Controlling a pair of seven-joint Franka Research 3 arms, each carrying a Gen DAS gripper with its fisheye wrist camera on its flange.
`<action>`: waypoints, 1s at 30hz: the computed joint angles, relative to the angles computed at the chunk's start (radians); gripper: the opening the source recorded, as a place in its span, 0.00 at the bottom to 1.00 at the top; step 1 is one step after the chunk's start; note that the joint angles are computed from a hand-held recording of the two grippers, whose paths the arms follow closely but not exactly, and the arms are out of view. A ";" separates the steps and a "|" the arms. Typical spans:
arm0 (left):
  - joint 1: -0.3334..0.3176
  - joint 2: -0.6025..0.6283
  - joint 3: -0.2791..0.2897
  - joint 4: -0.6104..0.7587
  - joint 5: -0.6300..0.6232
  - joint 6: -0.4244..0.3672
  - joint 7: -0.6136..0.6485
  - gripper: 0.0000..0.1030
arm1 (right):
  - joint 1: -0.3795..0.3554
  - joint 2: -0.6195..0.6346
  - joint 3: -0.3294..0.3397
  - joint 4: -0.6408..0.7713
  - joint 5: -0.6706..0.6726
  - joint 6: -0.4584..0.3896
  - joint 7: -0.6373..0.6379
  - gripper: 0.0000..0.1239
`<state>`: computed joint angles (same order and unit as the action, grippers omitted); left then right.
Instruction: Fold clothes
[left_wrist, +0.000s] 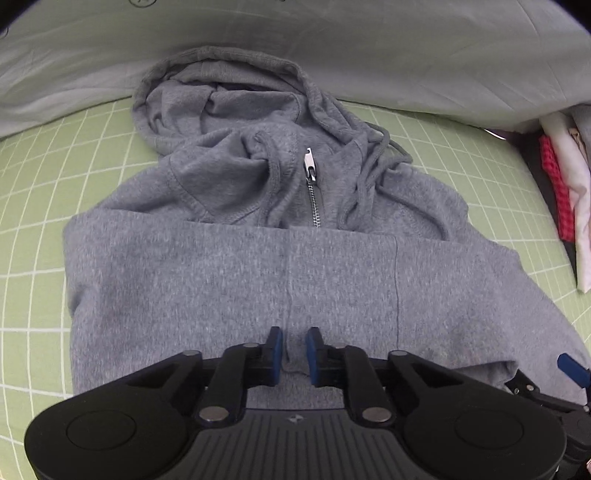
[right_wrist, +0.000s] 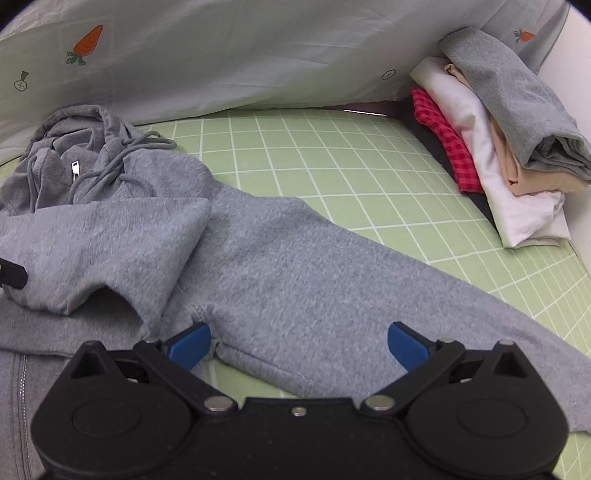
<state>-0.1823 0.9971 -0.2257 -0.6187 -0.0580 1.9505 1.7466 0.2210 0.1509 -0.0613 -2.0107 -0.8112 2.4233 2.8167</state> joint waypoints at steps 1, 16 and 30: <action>0.012 -0.023 -0.006 -0.043 -0.011 0.024 0.001 0.03 | 0.000 0.003 0.000 0.002 0.000 -0.001 -0.002 0.83; 0.134 -0.384 0.037 -0.597 0.030 0.351 -0.018 0.03 | 0.024 0.000 0.021 0.028 0.015 -0.061 -0.046 0.83; 0.221 -0.455 -0.016 -0.709 -0.062 0.415 -0.025 0.54 | 0.059 -0.006 0.020 0.089 -0.005 -0.088 -0.034 0.83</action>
<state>0.0389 0.5421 -0.2418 -1.3274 -0.1202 2.3654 1.7220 0.2804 0.1449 -0.0412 -1.9216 -0.8157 2.3348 2.7830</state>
